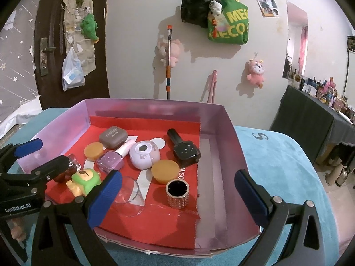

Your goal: Organize rigid objects

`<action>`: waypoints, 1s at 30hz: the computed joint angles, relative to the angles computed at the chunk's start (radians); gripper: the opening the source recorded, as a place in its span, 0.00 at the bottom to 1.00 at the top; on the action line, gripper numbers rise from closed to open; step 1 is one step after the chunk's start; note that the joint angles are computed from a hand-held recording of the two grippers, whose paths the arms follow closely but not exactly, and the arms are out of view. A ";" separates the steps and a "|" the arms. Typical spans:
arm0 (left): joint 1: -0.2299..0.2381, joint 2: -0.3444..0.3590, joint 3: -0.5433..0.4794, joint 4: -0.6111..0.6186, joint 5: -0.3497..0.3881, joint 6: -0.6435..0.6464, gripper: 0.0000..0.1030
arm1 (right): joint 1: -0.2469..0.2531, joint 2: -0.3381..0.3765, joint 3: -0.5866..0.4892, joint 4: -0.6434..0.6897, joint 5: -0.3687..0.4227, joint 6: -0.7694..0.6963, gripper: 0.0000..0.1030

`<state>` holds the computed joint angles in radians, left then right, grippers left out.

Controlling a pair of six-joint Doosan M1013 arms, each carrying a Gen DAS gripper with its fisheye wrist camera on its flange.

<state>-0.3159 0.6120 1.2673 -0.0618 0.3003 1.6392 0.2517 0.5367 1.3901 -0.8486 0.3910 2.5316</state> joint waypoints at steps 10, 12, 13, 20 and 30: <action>0.001 0.003 -0.004 -0.003 0.005 0.001 0.90 | 0.003 0.003 -0.005 -0.004 0.016 -0.005 1.00; 0.001 0.004 -0.005 -0.004 0.005 0.003 0.90 | 0.004 0.004 -0.007 -0.004 0.019 -0.006 1.00; 0.001 0.004 -0.005 -0.003 0.005 0.002 0.90 | 0.004 0.004 -0.007 -0.001 0.018 -0.009 1.00; 0.001 0.004 -0.005 -0.008 0.006 0.006 0.90 | 0.005 0.005 -0.008 -0.001 0.020 -0.009 1.00; 0.002 0.004 -0.005 -0.008 0.007 0.006 0.90 | 0.005 0.005 -0.008 -0.001 0.021 -0.010 1.00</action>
